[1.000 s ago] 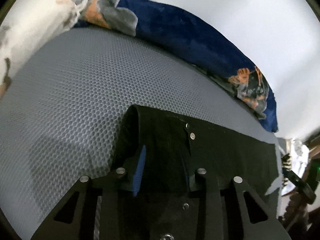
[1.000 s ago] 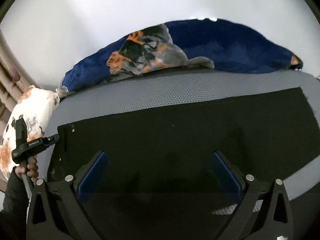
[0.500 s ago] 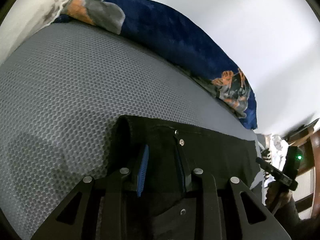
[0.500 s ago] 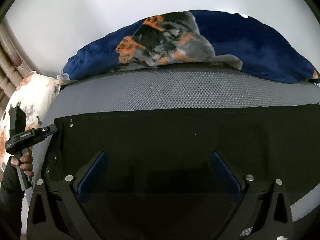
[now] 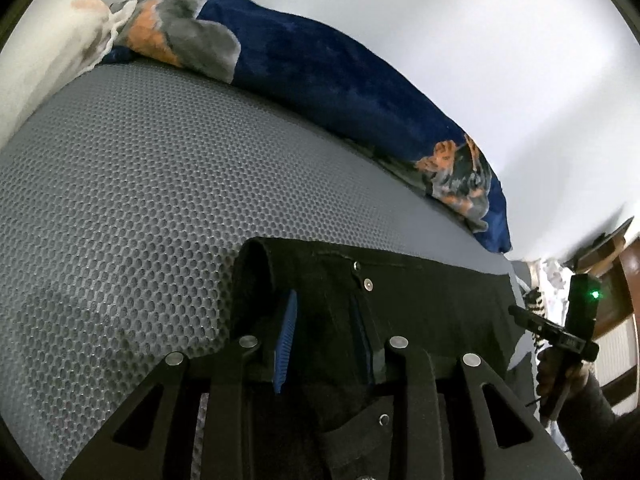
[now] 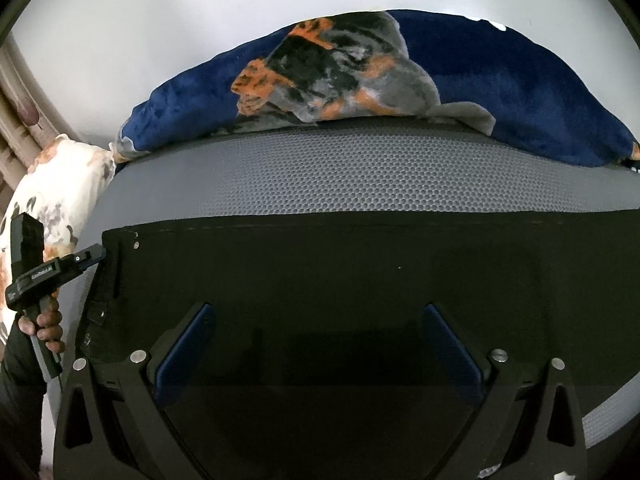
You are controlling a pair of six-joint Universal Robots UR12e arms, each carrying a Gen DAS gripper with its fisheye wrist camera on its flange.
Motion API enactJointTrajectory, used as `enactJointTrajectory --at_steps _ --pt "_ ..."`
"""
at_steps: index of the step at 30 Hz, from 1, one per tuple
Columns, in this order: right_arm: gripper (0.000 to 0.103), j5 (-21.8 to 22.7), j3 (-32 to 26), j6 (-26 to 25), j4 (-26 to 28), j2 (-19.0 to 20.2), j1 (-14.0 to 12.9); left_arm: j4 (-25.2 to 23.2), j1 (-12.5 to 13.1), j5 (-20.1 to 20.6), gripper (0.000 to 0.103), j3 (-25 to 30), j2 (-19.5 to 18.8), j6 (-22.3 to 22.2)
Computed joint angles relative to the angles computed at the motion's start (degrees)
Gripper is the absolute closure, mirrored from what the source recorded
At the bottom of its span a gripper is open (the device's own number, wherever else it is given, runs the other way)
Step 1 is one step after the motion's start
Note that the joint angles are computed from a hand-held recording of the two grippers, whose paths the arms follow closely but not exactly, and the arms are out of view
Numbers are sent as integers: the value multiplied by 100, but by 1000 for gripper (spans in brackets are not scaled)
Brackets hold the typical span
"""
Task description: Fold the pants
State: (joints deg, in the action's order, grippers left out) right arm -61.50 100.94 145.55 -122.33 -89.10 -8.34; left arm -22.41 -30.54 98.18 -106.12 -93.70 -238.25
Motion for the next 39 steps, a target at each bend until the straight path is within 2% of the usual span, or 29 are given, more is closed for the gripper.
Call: enactJointTrajectory --at_steps 3,5,7,15,19,21,27,29,31,32,35,39 --pt "0 -38 -9 45 -16 27 26 54 -24 64 67 -146 132 -108" --pt "0 -65 -20 77 -12 47 50 -29 -39 172 59 -175 175 -242" --pt "0 -53 -23 82 5 58 66 19 -19 156 59 -226 206 -310" --pt "0 -75 -35 13 -66 80 102 202 145 -354 59 -102 60 -48" --pt "0 -102 -77 -50 -86 113 90 383 250 -662 68 -68 -21 83" --pt "0 -115 -112 -75 -66 141 86 422 315 -830 69 -61 -61 113" --pt "0 -149 -273 -327 81 278 78 527 474 -1224 69 11 -265 -172" --pt "0 -143 -401 -536 281 373 78 457 425 -1087 70 66 -285 -182" --pt "0 -152 -596 -924 579 500 93 271 334 -796 93 131 -267 -96" --pt "0 -158 -672 -1107 713 542 100 238 295 -704 93 133 -232 -63" --pt "0 -227 -1015 -2177 1240 712 170 410 184 -487 94 155 -172 36" --pt "2 -316 -1525 -3584 2120 923 304 537 -137 66 95 434 -169 647"
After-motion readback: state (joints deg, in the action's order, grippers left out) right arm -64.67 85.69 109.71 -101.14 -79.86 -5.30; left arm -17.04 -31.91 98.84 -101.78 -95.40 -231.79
